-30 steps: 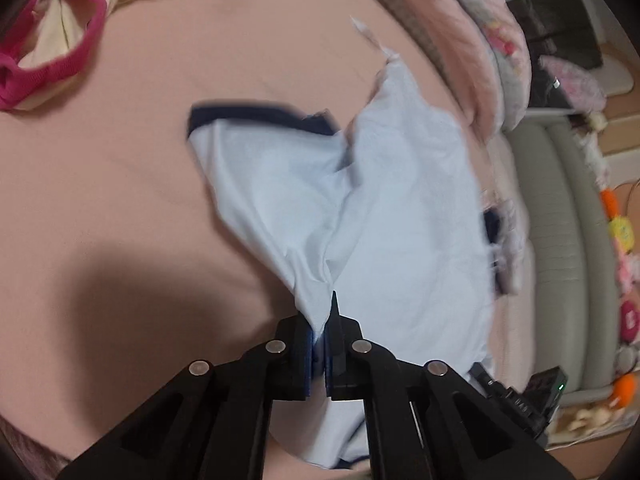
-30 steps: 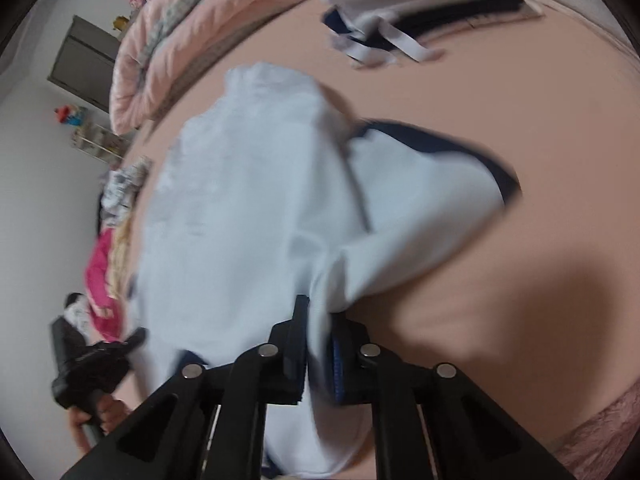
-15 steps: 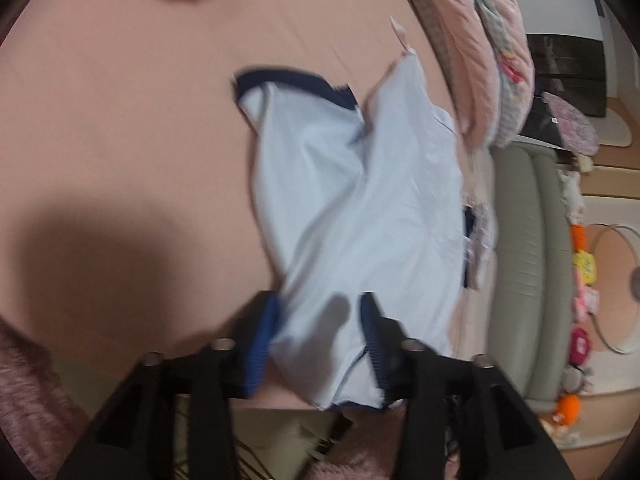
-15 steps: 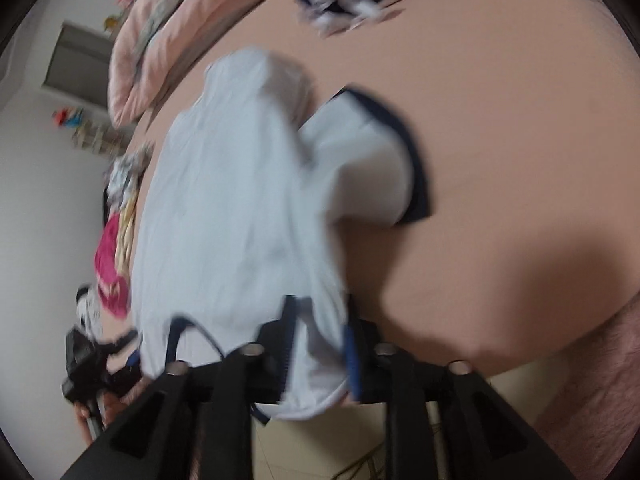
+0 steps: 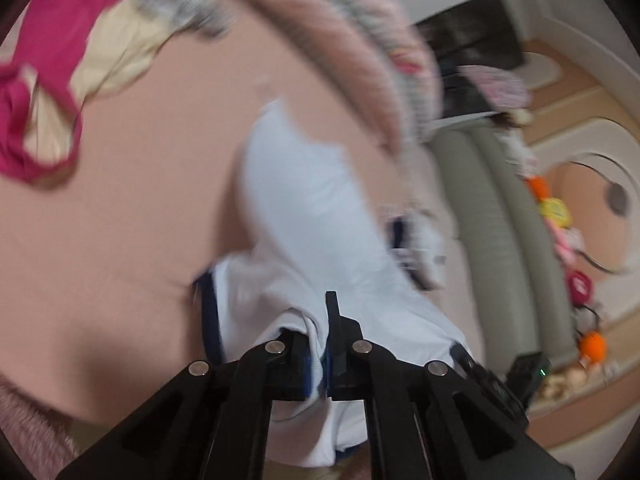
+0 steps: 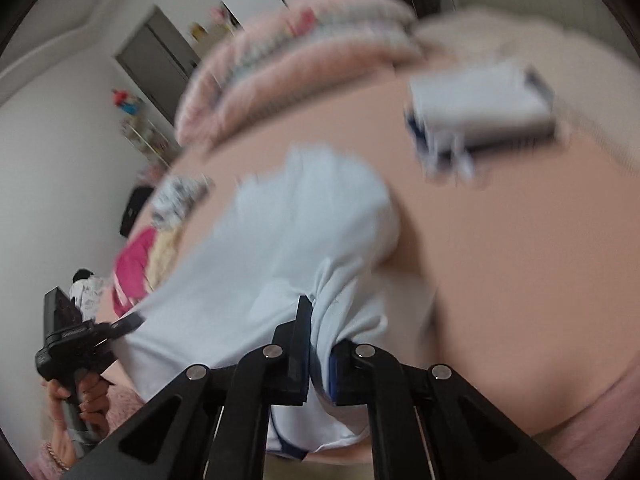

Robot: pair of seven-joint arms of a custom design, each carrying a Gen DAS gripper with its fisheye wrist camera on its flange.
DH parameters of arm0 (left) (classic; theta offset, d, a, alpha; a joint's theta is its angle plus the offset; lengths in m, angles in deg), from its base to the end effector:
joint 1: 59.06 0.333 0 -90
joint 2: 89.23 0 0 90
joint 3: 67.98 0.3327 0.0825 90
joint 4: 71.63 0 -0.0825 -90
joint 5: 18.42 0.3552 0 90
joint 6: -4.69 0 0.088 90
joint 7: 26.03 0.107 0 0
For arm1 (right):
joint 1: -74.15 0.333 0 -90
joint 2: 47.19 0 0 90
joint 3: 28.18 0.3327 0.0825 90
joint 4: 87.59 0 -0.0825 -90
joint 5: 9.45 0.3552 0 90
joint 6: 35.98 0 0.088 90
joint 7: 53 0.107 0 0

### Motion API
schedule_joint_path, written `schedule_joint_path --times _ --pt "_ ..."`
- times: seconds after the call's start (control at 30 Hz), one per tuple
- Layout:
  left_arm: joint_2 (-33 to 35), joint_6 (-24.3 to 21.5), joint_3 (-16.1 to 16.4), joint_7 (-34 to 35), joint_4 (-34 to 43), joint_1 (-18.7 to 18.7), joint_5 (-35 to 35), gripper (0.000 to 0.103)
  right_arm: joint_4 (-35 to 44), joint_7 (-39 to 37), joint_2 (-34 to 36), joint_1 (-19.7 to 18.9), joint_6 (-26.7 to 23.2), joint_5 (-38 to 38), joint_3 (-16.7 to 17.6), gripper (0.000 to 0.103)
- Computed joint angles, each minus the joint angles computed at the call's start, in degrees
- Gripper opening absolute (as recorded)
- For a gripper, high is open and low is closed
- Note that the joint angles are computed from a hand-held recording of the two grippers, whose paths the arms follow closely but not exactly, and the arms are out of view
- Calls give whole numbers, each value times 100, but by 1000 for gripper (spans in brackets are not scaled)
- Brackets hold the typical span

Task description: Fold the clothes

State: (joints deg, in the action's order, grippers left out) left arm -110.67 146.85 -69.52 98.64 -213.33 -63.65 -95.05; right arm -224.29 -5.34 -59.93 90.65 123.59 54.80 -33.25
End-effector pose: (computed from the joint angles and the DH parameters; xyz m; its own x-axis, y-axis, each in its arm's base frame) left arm 0.4215 -0.0423 0.4961 -0.0173 -0.6365 0.7710 -0.8382 -0.4112 -0.3583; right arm 0.4668 0.0509 0.4876 0.1527 -0.8675 -0.4733 -0.7756 0.1916 -0.6015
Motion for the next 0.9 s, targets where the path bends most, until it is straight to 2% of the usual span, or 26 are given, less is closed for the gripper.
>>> schedule_joint_path --times 0.1,0.2,0.23,0.3,0.37,0.4,0.43,0.47,0.5,0.57,0.6,0.63,0.67,0.7,0.73,0.77,0.83,0.9 --pt "-732 -424 150 -147 -186 39 284 3 -86 -70 -623 1 -453 318 -231 5" --pt "-906 -678 246 -581 -303 68 572 3 -199 99 -1043 -44 -628 335 -295 5" --pt "-721 -690 224 -682 -249 68 651 3 -210 322 -970 -103 -631 101 -264 5" --pt "91 -522 -14 -948 168 154 1240 3 -144 753 -597 -210 -698 -450 -237 5" --pt "1050 -506 -638 -1414 944 676 2078 3 257 1431 276 -376 -615 -1446 -11 5" --pt "1498 -371 -786 -1563 1445 742 2383 3 688 1739 777 -522 -817 -2005 109 5" --pt "1767 -287 -734 -1749 1945 655 2649 3 1189 1913 1227 -476 -789 -2322 97 5" --pt "2004 -184 -481 -1910 2445 373 2868 3 1689 2106 1623 -559 -609 -2570 237 5" --pt "2113 -130 -381 -1864 2946 291 2903 3 2189 2213 1869 -841 -523 -2621 538 5" --pt "2230 4 -411 -1715 3946 356 2970 3 3190 2264 2143 -1702 -348 -2502 1456 5" --pt "2245 114 -434 -1700 4418 376 3109 3 3690 2175 2215 -1885 -180 -2395 1690 5" --pt "2192 113 -435 -1688 4690 404 3184 3 4191 2030 2266 -1922 -293 -2193 1724 5" --pt "2108 129 -433 -1659 4868 428 3219 3 4691 1833 2304 -1809 -583 -1897 1557 5" --pt "2049 131 -422 -1634 5082 447 3260 3 5157 1671 2351 -1498 -729 -1598 1193 5" --pt "2014 124 -406 -1615 5328 461 3306 3 5528 1540 2368 -1365 -838 -1371 1028 5" --pt "1920 121 -385 -1600 5375 477 3321 4 5725 1422 2333 -1402 -908 -1243 1064 5" --pt "1605 151 -333 -1498 5044 469 3167 4 5726 1119 2134 -1485 -1044 -930 1132 5" --pt "1263 237 -279 -1536 4389 426 3118 4 5269 1026 1820 -1438 -1198 -834 1057 5"
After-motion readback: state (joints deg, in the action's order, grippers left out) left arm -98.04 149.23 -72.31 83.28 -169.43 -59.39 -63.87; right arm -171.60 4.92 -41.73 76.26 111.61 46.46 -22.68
